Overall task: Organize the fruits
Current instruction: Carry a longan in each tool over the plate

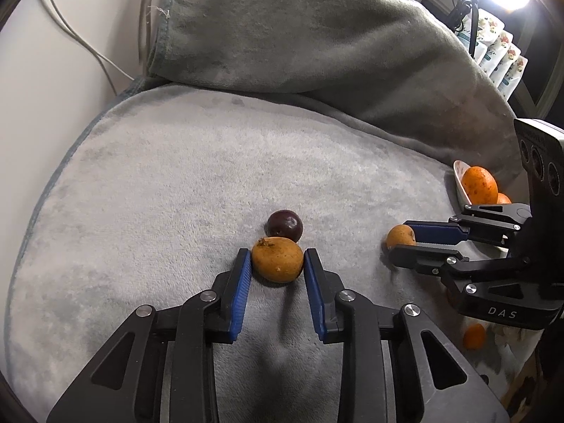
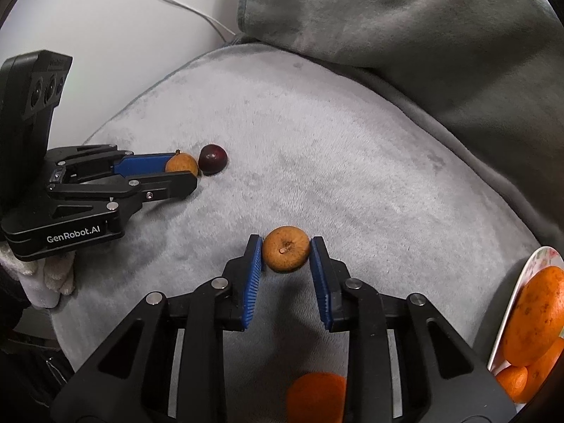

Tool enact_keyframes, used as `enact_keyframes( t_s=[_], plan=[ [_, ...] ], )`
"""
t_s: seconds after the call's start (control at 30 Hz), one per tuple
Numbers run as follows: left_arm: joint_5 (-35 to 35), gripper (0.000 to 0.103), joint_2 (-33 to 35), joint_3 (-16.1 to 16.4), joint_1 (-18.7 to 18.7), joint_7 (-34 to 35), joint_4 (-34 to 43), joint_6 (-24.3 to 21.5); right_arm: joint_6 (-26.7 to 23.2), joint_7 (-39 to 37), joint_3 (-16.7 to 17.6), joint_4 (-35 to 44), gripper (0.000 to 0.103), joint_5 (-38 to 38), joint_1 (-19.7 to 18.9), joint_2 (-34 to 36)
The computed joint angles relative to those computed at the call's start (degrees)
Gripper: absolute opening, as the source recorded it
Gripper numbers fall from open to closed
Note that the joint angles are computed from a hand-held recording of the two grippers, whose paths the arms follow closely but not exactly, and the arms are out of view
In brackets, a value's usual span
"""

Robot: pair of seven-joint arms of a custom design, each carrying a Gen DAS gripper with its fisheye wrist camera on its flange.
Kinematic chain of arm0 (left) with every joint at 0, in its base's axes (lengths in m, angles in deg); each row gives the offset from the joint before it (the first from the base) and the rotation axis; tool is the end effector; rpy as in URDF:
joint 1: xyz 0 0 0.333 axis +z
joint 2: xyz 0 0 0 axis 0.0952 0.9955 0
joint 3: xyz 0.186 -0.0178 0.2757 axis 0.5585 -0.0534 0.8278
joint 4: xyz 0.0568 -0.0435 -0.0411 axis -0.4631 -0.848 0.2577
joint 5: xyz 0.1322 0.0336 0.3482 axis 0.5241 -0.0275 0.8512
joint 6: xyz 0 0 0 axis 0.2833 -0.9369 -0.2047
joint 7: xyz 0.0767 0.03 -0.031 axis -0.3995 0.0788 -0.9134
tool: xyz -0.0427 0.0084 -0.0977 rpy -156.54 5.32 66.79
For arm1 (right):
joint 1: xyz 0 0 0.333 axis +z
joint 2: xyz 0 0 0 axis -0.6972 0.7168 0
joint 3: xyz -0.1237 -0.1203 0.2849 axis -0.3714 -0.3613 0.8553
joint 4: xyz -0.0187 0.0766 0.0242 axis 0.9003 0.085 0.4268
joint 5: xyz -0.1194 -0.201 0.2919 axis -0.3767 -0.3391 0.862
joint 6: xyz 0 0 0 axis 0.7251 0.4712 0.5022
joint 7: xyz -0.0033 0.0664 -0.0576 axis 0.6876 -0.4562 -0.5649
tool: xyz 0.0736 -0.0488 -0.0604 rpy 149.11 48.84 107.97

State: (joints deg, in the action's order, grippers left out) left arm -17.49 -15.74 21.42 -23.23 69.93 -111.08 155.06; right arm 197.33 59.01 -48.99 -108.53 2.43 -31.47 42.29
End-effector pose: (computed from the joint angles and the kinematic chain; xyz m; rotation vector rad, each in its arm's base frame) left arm 0.5244 -0.3915 0.4329 -1.9773 1.8866 -0.9325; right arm 0.5897 0.1977 0.4620 -2.4092 1.0173 -0.1642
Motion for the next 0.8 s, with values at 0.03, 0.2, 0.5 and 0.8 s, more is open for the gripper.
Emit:
enact_keyframes(
  t_s=[0.03,0.2,0.5,0.8],
  plan=[
    [0.1,0.028,-0.3,0.1,-0.1,-0.2,-0.3,0.3,0.1,-0.3,0.1,-0.2,0.029,0.5,-0.1,-0.3],
    [0.7,0.028,-1.0,-0.2,-0.4,-0.4,-0.4,0.5,1.2,-2.0,-0.1,-2.2,0.029,3.7,-0.7,-2.8],
    [1.8,0.028,-1.0,-0.4,-1.5,-1.3,1.2,2.5,4.5,-5.2,-2.6,-7.7,0.029,11.6,-1.6,-9.3],
    [0.5,0.028,1.9,-0.8,-3.5,1.6,6.6,3.3,7.5,-7.3,-6.4,-11.8,0.029,16.4,-2.4,-14.3]
  ],
)
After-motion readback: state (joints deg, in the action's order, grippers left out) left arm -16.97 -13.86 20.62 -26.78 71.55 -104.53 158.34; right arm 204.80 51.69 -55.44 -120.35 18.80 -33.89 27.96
